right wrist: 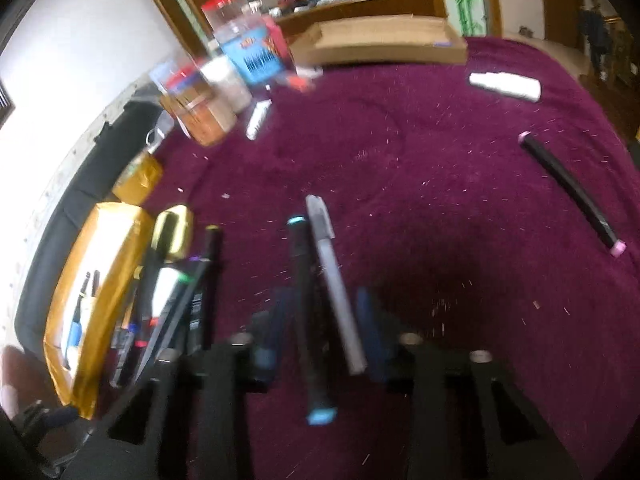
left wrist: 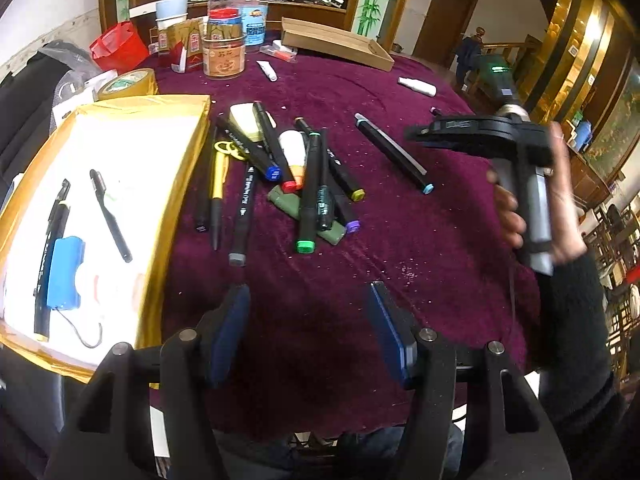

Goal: Organize rigid objects
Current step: 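Open both tools and move them back over the cluttered objects, then grasp the teal-capped black marker with the left tool while the right tool grasps a clear pen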

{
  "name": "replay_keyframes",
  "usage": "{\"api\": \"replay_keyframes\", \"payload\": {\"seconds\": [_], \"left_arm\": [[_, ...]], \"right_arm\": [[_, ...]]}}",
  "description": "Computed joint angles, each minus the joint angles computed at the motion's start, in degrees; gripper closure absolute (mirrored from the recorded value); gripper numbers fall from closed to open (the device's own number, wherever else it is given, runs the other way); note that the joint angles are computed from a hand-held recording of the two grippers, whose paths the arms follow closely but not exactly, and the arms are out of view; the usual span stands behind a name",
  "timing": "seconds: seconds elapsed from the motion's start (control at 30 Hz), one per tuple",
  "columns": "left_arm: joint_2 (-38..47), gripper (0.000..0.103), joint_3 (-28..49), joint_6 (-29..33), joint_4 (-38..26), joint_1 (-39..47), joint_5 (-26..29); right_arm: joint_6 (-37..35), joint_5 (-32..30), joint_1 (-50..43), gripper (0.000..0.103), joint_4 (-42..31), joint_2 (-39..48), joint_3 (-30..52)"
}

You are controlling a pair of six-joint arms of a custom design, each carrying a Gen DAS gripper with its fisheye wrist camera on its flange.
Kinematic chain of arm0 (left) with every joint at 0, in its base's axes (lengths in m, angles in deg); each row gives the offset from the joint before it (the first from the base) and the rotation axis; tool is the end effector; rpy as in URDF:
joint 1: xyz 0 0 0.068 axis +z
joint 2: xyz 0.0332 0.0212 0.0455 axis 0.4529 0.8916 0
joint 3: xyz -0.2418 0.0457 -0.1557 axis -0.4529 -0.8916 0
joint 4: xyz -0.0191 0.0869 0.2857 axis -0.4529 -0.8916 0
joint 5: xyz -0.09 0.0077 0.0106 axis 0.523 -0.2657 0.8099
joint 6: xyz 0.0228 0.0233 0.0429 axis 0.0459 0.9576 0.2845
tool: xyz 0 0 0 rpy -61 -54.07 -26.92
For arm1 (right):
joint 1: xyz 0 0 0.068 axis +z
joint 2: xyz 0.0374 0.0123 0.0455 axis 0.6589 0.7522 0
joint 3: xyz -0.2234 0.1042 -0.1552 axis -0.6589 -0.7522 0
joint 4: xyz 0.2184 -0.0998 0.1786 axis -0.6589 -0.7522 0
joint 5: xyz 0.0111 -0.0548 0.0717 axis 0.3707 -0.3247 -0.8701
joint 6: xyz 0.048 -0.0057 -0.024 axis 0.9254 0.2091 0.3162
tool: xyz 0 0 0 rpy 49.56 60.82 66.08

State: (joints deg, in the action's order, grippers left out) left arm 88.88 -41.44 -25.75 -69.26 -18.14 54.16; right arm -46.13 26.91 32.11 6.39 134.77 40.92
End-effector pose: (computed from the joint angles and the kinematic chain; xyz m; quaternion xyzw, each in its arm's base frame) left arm 0.1274 -0.1215 0.1147 0.1426 0.9428 -0.1251 0.2743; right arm 0.2944 -0.0330 0.0588 0.0225 0.9429 0.1719 0.2845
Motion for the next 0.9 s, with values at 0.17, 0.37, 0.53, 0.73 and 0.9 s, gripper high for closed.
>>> {"api": "replay_keyframes", "payload": {"seconds": [0.17,0.37,0.53,0.73,0.9], "left_arm": [[6.66,0.044,2.90,-0.77,2.40,-1.79,-0.29],[19.55,0.044,10.61,-0.91,6.15,-3.93,-0.01],[32.28,0.044,21.44,0.87,7.46,-4.28,0.38],[49.13,0.044,38.42,-0.32,3.91,-2.24,2.66],[61.32,0.056,51.89,-2.69,-0.53,-1.36,1.39]], "right_arm": [[-2.53,1.37,0.95,0.086,4.97,5.18,0.23],[-4.17,6.94,3.45,0.096,7.07,4.11,-1.49],[-0.45,-6.47,-7.63,0.096,5.51,1.84,-2.13],[3.90,-14.90,-15.70,0.096,9.54,-0.65,-4.48],[6.31,-15.08,-16.80,0.096,10.64,0.02,-4.34]]}}
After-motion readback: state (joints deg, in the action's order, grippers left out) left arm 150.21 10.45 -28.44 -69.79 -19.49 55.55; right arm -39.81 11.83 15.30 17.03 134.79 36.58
